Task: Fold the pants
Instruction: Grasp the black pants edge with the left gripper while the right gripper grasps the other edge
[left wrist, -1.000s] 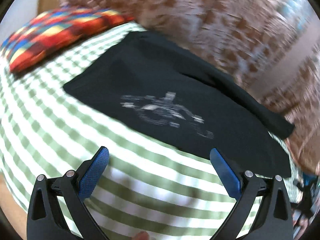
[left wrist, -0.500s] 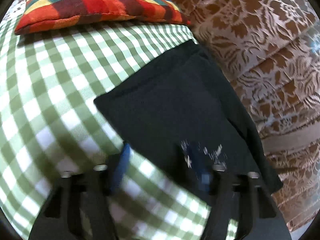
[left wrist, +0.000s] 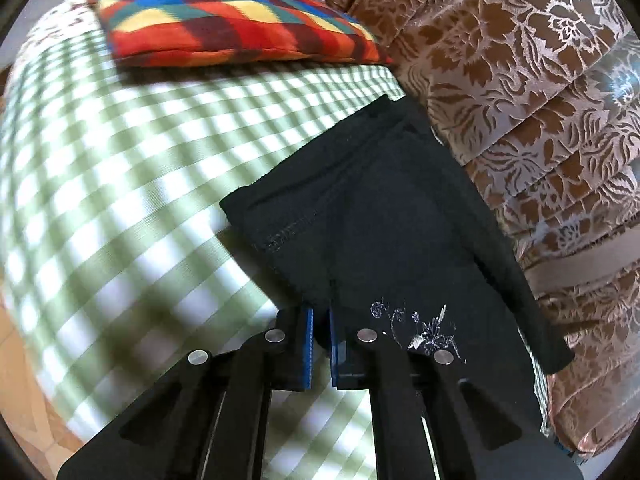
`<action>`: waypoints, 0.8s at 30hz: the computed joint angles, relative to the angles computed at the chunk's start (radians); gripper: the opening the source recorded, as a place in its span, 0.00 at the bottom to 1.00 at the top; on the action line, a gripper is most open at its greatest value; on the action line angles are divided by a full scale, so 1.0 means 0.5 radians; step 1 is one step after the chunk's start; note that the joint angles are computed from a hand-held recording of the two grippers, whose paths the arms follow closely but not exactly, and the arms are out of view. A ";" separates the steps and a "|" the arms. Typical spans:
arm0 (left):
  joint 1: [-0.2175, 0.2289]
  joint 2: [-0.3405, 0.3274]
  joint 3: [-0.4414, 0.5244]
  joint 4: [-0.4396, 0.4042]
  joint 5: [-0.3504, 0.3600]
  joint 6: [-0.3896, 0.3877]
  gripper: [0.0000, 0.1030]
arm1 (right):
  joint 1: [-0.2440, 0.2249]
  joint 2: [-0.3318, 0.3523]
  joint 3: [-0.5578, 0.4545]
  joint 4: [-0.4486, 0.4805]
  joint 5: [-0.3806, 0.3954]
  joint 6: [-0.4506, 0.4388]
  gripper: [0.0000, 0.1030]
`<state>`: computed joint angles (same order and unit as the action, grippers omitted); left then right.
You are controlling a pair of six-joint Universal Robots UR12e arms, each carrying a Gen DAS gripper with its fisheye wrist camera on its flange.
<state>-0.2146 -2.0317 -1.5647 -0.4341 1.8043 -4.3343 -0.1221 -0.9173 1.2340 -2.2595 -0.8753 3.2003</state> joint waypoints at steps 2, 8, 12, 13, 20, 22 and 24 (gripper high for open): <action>-0.019 0.047 -0.056 -0.016 0.000 -0.018 0.05 | -0.025 -0.064 0.092 0.016 0.011 -0.046 0.10; -0.055 0.077 -0.089 -0.125 0.015 0.029 0.05 | -0.130 -0.085 0.199 -0.223 0.035 0.380 0.35; -0.057 0.051 -0.023 -0.234 0.045 0.048 0.05 | -0.185 -0.023 0.146 -0.486 -0.134 0.767 0.48; -0.058 0.047 -0.007 -0.261 0.051 0.055 0.05 | -0.194 0.003 0.111 -0.499 -0.161 0.834 0.48; -0.067 0.059 0.008 -0.259 0.098 0.124 0.05 | -0.198 0.059 -0.036 -0.477 -0.379 0.847 0.07; -0.068 0.079 -0.011 -0.200 0.110 0.143 0.05 | -0.206 0.015 0.017 -0.567 -0.403 0.802 0.06; -0.068 0.095 -0.015 -0.179 0.113 0.189 0.05 | -0.222 -0.033 0.072 -0.571 -0.450 0.745 0.06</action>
